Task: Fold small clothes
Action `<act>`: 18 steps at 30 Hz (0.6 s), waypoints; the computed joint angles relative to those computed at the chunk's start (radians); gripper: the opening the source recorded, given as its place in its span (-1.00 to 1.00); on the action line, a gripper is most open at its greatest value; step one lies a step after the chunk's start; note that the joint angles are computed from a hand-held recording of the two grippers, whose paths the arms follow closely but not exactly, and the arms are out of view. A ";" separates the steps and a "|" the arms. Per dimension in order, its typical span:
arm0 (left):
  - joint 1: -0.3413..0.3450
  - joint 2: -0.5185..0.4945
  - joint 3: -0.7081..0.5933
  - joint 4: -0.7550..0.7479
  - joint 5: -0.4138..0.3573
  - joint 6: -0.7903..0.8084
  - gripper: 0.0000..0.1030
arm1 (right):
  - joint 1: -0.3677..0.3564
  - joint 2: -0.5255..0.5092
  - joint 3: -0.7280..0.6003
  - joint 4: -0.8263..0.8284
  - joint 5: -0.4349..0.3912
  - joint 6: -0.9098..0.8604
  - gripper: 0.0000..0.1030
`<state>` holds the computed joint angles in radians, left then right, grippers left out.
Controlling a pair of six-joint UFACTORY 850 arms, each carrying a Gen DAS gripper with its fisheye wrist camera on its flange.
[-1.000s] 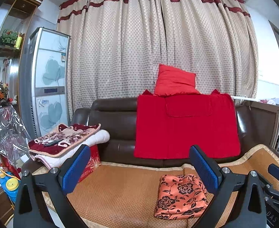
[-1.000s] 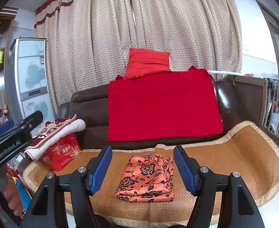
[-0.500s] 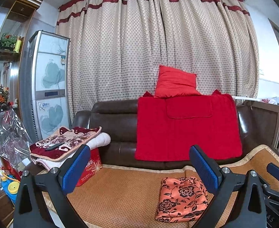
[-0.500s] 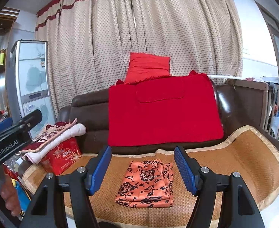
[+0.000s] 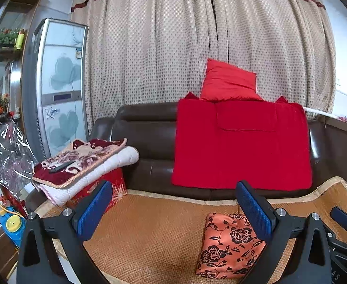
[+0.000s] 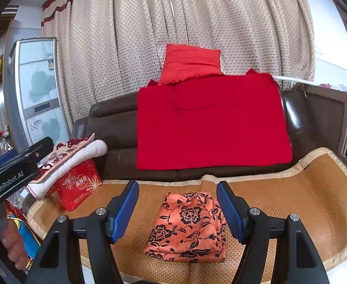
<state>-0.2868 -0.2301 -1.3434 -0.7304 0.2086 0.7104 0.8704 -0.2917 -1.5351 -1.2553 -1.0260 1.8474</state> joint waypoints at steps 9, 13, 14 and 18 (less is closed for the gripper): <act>0.004 -0.059 -0.059 -0.041 -0.036 0.042 1.00 | -0.031 -0.031 -0.026 0.043 0.025 -0.041 0.39; 0.008 -0.069 -0.069 -0.040 -0.040 0.041 1.00 | -0.039 -0.045 -0.040 0.056 0.035 -0.059 0.39; 0.007 -0.069 -0.068 -0.042 -0.039 0.043 1.00 | -0.042 -0.049 -0.043 0.059 0.040 -0.062 0.39; 0.010 -0.081 -0.081 -0.061 -0.042 0.065 1.00 | -0.048 -0.063 -0.059 0.064 0.052 -0.073 0.39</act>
<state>-0.2768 -0.3111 -1.4245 -0.7911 0.1667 0.7751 0.8220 -0.3549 -1.5940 -1.1909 -0.9738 1.7740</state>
